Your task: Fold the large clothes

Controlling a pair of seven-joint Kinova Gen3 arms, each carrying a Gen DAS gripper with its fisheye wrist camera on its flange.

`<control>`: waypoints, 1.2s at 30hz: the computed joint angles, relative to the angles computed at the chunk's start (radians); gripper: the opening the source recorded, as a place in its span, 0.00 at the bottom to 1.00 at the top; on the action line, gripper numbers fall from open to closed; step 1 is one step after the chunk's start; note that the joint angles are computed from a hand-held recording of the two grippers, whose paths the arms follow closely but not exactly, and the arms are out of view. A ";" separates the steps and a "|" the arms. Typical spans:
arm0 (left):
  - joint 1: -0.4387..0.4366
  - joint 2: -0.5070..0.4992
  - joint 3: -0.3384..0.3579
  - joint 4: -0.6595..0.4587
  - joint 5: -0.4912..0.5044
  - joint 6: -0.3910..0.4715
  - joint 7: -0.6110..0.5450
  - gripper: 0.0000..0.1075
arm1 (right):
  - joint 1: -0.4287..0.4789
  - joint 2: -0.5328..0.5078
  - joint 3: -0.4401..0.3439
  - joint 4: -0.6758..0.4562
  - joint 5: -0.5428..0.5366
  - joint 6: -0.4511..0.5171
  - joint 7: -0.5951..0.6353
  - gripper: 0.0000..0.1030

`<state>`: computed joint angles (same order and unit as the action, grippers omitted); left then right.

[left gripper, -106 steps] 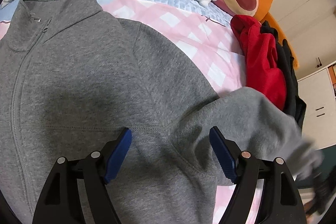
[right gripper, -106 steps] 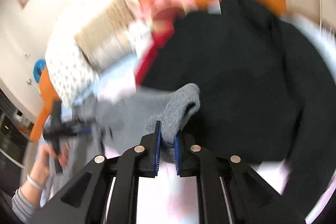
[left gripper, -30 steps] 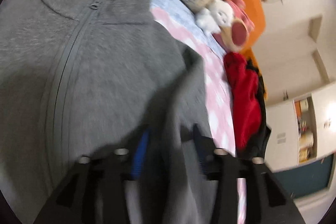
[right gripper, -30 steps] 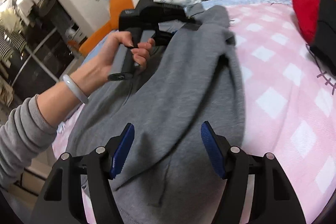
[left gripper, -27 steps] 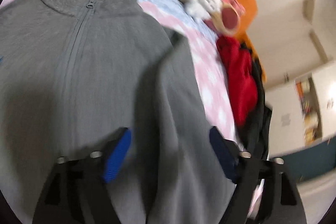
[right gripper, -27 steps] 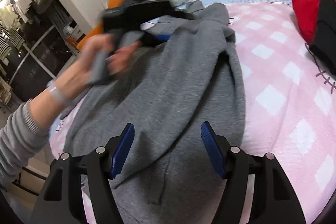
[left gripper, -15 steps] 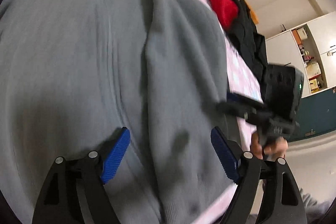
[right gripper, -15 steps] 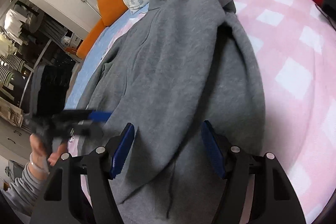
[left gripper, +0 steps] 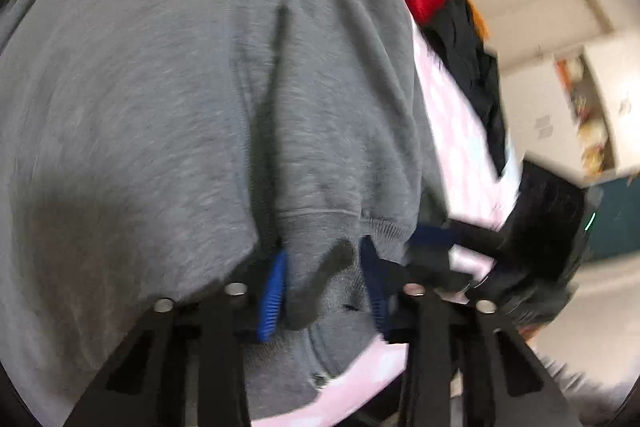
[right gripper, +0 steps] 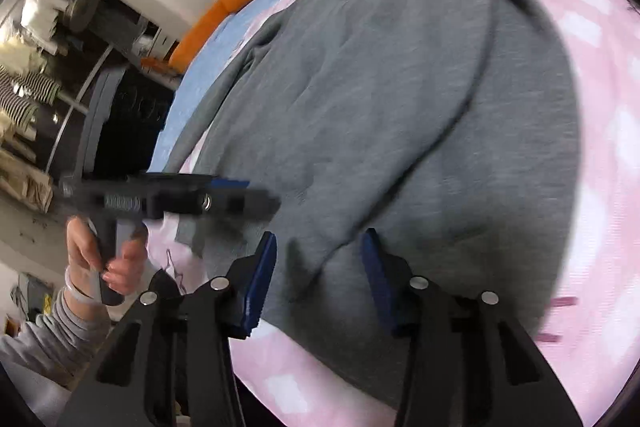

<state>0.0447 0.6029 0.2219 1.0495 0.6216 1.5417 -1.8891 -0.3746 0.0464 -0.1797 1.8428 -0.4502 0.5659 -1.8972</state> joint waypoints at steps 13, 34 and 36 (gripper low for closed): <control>-0.106 -0.103 0.001 0.287 0.178 0.000 -0.157 0.12 | -0.001 -0.111 -0.006 0.000 0.092 0.039 -0.109 0.14; -0.529 -0.244 -0.307 0.284 0.170 -0.146 -0.156 0.80 | -0.129 -0.092 -0.092 -0.184 0.715 0.305 -0.513 0.64; -0.615 -0.180 -0.309 0.258 0.218 -0.112 -0.089 0.80 | -0.134 -0.062 -0.086 -0.213 0.722 0.302 -0.502 0.64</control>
